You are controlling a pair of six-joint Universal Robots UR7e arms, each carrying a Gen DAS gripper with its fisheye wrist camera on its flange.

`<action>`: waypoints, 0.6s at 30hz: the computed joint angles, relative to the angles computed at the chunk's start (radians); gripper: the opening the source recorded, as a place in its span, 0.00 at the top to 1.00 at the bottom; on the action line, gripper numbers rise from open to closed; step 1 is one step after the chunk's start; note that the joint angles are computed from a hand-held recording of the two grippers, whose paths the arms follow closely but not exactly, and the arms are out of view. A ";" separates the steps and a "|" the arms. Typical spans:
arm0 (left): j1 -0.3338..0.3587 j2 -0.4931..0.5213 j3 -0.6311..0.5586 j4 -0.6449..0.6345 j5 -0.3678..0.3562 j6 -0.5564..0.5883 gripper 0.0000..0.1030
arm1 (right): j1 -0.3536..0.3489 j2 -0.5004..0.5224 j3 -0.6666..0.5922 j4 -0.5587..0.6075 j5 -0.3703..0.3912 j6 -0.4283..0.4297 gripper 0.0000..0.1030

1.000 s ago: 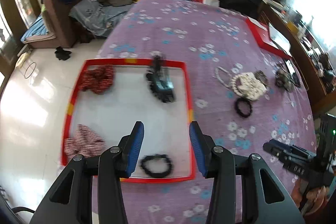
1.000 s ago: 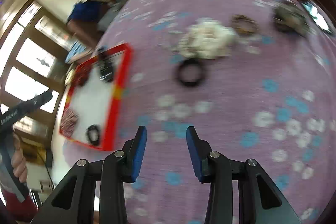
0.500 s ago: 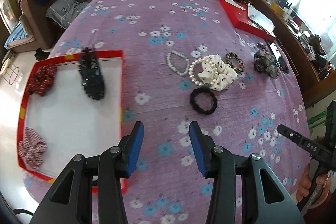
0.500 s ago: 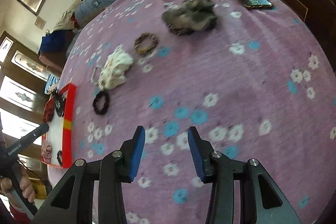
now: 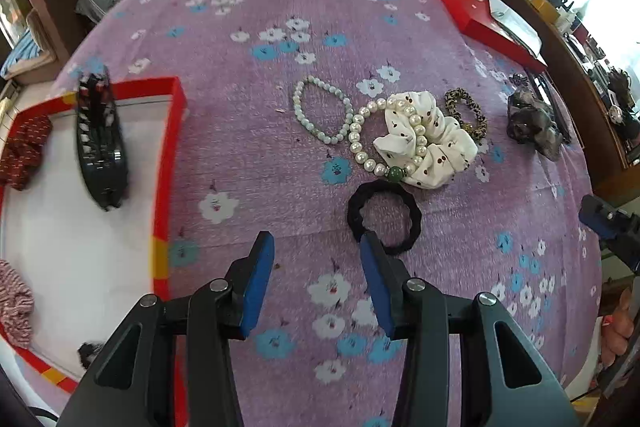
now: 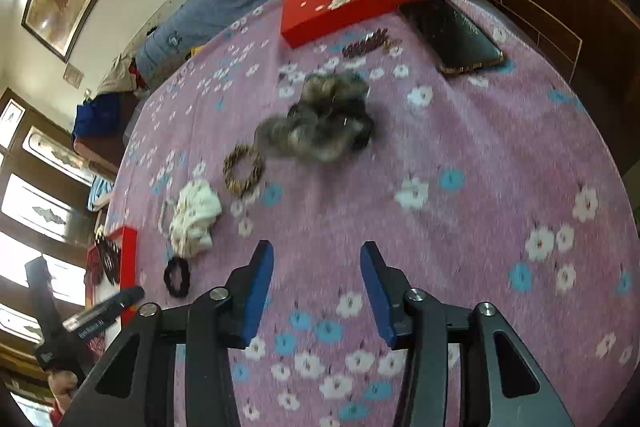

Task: Organize jewelry
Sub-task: 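Grasp the grey sheer scrunchie with right tool while left tool grasps the black wavy hair tie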

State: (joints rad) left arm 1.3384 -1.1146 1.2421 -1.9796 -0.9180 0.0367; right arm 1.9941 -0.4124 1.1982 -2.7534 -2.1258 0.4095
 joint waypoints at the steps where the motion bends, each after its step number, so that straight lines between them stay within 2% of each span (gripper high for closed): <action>1: 0.003 0.012 -0.009 0.000 -0.006 -0.001 0.58 | -0.003 0.003 -0.010 0.002 -0.002 -0.003 0.52; 8: 0.001 0.049 -0.021 -0.020 -0.031 0.039 0.58 | -0.031 0.033 -0.097 0.026 0.014 -0.017 0.52; 18: 0.018 0.094 -0.064 0.008 -0.056 0.034 0.62 | -0.072 0.105 -0.238 0.099 0.069 0.024 0.52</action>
State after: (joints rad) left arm 1.3562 -1.0209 1.1776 -1.9713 -0.9738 0.0709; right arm 1.9222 -0.3072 0.9600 -2.6546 -2.0569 0.4331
